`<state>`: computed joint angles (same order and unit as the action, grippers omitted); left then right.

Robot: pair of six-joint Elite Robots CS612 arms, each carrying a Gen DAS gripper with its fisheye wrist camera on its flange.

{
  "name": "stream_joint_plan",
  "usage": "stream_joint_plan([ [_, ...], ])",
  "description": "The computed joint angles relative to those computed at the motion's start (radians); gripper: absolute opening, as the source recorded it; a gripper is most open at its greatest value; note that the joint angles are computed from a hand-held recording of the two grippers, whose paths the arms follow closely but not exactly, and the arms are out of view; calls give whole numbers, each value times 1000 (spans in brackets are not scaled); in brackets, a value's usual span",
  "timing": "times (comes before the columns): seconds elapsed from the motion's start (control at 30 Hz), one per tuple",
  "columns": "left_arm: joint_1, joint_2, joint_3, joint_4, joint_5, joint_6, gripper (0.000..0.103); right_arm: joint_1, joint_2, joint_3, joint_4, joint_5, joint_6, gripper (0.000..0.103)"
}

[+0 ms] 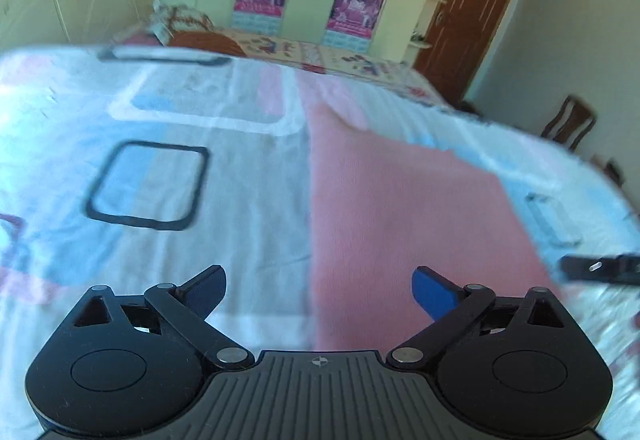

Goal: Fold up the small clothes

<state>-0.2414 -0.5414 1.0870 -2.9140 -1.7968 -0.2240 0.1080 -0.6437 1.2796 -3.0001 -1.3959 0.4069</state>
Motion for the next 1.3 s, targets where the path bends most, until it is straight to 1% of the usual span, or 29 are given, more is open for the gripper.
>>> stream_joint_plan([
  [0.07,13,39,-73,54,-85,-47,98,-21,26,-28,-2,64,75,59],
  [0.1,16,57,-104,82,-107,-60,98,-31,39,-43,4,98,102,59],
  [0.13,16,73,-134,113,-113,-64,95,-40,51,-55,12,130,128,59],
  [0.23,15,108,-200,178,-123,-50,94,-61,79,-79,20,195,188,60],
  [0.3,17,136,-255,252,-155,-42,93,-73,97,-88,-3,258,213,61],
  [0.33,19,147,-273,274,-175,-38,93,-80,107,-93,-21,292,225,61],
  [0.37,19,156,-288,292,-186,-37,93,-83,114,-100,-21,310,231,61],
  [0.43,16,169,-310,298,-196,-38,93,-88,129,-122,-19,357,244,61],
  [0.57,13,198,-374,347,-219,-39,92,-85,159,-184,25,399,207,60],
  [0.63,8,210,-402,368,-217,-38,83,-84,176,-213,36,421,201,59],
  [0.7,6,216,-421,386,-219,-43,79,-80,183,-228,47,428,189,58],
  [0.73,4,218,-426,391,-212,-48,77,-77,183,-232,58,423,174,56],
  [0.8,1,213,-422,396,-195,-39,73,-75,173,-224,75,397,144,46],
  [0.83,-1,209,-415,393,-183,-30,69,-76,170,-217,76,391,139,37],
  [0.87,-2,206,-410,386,-176,-28,68,-78,167,-210,74,384,146,27],
  [0.9,-4,204,-403,376,-168,-22,64,-80,168,-208,71,384,157,26],
  [0.93,-7,199,-393,361,-151,-5,56,-79,170,-211,74,380,161,24],
  [0.97,-11,194,-380,340,-143,12,52,-72,164,-215,100,350,136,24],
  [1.03,-21,177,-350,300,-103,65,41,-46,147,-230,174,245,36,21],
  [1.07,-26,168,-334,281,-82,96,39,-29,139,-240,206,175,-30,19],
  [1.1,-30,158,-318,263,-63,127,35,-13,133,-246,222,116,-75,19],
  [1.17,-30,143,-295,225,-58,157,32,11,123,-248,221,26,-123,18],
  [1.23,-23,131,-276,191,-81,169,31,26,111,-241,195,-21,-137,18],
  [1.3,-14,116,-255,162,-95,185,30,41,99,-240,182,-47,-153,18],
])
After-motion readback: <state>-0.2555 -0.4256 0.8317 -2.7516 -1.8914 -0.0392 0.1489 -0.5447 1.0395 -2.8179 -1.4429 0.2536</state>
